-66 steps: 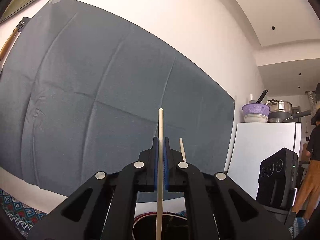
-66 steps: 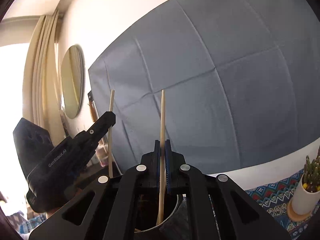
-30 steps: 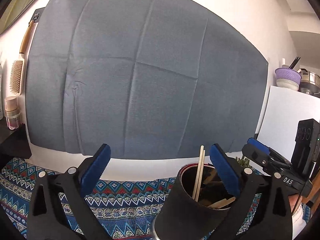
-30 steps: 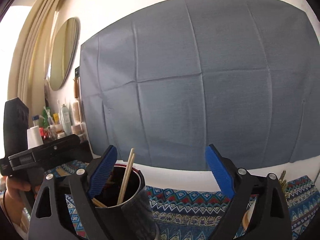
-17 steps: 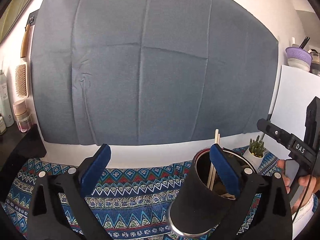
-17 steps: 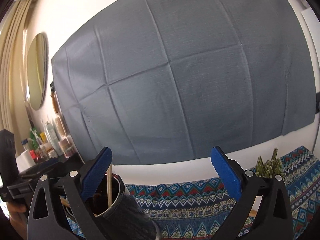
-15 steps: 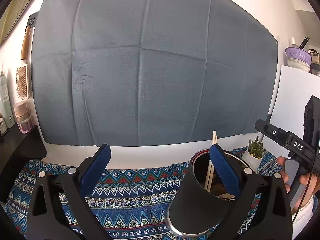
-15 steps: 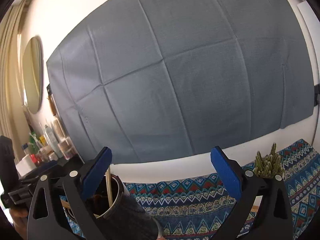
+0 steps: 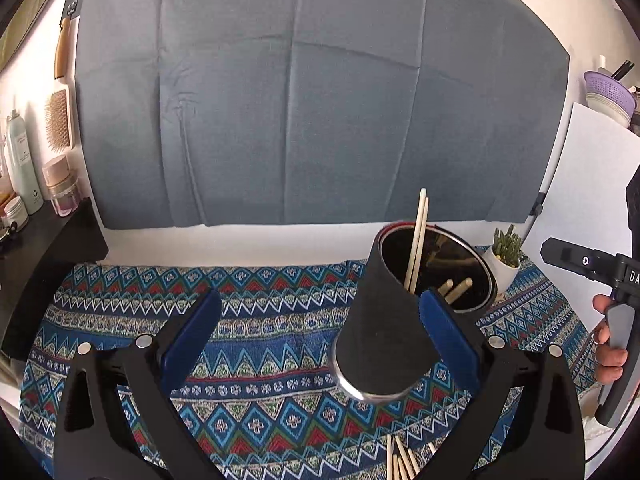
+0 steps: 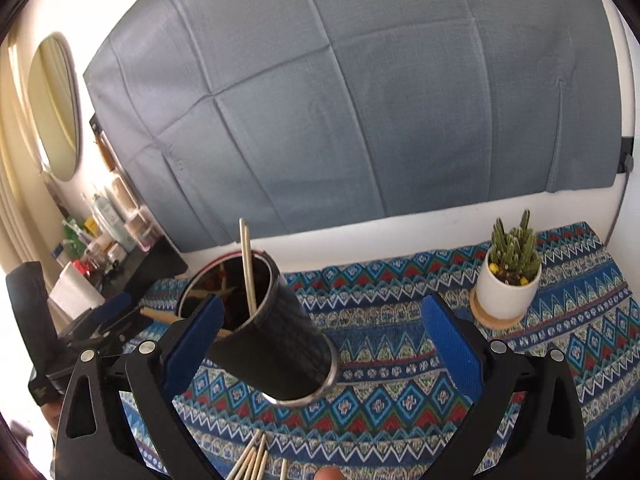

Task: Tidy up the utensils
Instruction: 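Withdraw both open grippers up from the black cup toward the stick pile, then close the left gripper on a wooden stick while the right gripper grasps one too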

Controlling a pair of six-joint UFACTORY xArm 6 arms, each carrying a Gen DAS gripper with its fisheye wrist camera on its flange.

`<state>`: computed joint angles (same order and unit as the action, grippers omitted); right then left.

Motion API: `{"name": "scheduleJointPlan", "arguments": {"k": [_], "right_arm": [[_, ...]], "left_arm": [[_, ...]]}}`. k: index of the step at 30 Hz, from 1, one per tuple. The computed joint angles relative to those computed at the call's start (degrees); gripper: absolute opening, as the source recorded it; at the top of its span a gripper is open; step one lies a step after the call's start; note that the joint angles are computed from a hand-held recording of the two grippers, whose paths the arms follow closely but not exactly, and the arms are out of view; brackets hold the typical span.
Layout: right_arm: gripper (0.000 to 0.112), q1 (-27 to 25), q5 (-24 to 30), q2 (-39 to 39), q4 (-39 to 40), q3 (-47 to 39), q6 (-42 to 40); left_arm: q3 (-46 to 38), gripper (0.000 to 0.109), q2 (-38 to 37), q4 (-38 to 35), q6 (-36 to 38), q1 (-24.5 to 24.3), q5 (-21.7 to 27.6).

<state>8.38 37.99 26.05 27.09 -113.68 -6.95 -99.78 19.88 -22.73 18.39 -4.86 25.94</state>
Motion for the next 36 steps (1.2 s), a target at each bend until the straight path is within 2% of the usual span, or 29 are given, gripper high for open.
{"name": "scheduleJointPlan", "arguments": {"k": [6, 10, 14, 20, 24, 32, 36], "right_arm": [[0.095, 0.8, 10.2, -3.6, -6.1, 4.9, 3.9], [0.095, 2.2, 9.8, -7.2, -8.8, 12.1, 3.1], [0.095, 3.5, 10.3, -9.5, -10.3, 17.3, 1.5], [0.095, 4.9, 13.4, -10.0, -11.4, 20.0, 1.1], [0.095, 6.0, 13.3, -10.6, -13.7, 22.5, 1.0], [0.095, 6.7, 13.7, -11.3, -13.3, 26.3, -1.3], [0.095, 7.1, 12.2, -12.3, -13.3, 28.7, -2.6]], "left_arm": [[6.3, 0.097, -4.7, 1.7, -0.5, 0.9, 8.4], [9.4, 0.097, -6.4, 4.8, -1.9, 1.3, 12.7], [12.2, 0.097, -7.4, 7.2, -2.3, 1.3, 14.7], [14.0, 0.097, -7.1, 7.6, 2.4, 0.3, 18.2], [15.4, 0.097, -7.0, 8.6, 3.4, -0.6, 18.1], [15.4, 0.097, -6.4, 6.8, 4.3, -0.9, 20.1], [15.7, 0.097, -5.7, 9.6, 3.6, -1.8, 19.7]]}}
